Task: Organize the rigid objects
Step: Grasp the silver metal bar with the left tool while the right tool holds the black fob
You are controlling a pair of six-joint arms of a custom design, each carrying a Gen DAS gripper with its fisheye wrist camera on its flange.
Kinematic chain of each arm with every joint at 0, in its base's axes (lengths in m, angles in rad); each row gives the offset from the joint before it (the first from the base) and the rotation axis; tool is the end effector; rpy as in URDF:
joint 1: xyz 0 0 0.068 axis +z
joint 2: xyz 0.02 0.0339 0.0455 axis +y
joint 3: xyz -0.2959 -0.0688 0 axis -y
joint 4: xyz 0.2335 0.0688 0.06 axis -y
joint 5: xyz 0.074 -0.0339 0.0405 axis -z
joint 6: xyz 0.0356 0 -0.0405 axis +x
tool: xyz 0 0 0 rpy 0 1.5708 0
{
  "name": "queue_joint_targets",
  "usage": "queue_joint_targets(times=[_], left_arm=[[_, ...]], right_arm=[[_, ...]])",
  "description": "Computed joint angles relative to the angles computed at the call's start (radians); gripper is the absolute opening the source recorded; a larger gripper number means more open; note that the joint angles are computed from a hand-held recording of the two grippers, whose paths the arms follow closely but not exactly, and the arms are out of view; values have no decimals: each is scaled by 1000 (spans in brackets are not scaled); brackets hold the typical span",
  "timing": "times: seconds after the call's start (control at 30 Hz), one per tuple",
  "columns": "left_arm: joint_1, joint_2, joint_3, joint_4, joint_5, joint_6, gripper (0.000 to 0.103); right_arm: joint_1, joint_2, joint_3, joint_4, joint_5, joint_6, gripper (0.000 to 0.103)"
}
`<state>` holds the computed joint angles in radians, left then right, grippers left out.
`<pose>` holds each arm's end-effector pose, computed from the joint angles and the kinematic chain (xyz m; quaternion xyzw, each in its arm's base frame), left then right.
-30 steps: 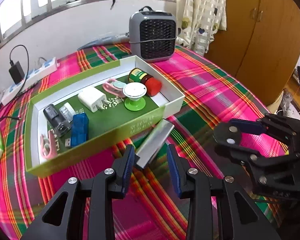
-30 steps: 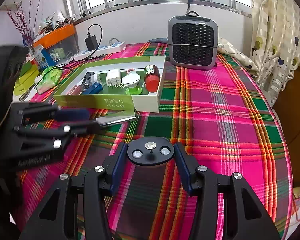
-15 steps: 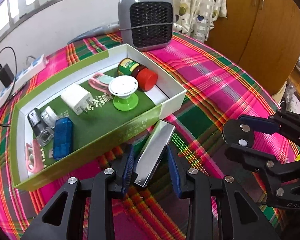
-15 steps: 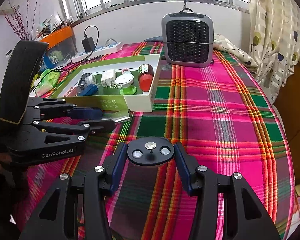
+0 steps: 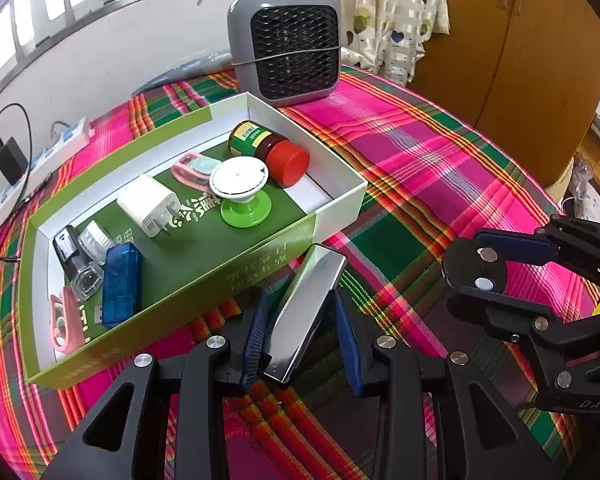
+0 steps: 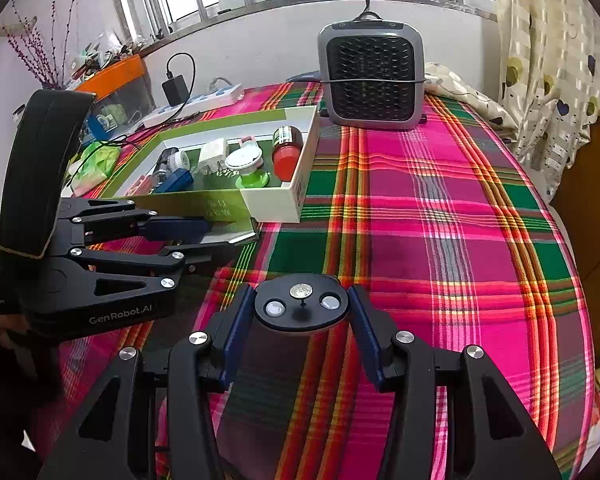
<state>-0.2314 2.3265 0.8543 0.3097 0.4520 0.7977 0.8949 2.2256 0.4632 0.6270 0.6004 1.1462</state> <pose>0.3349 -0.0949 0.0051 0.5092 0.8084 -0.1555 0.2510 0.1772 0.1889 0.0138 0.1803 0.9174 0.0249 0.3540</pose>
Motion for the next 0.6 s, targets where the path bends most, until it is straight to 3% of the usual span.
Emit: queue_joint_targets(times=[0.6], left_arm=[[23,-15,-43,33,11,-17,23]], right_arm=[[11,-2,7,-19,9,9,49]])
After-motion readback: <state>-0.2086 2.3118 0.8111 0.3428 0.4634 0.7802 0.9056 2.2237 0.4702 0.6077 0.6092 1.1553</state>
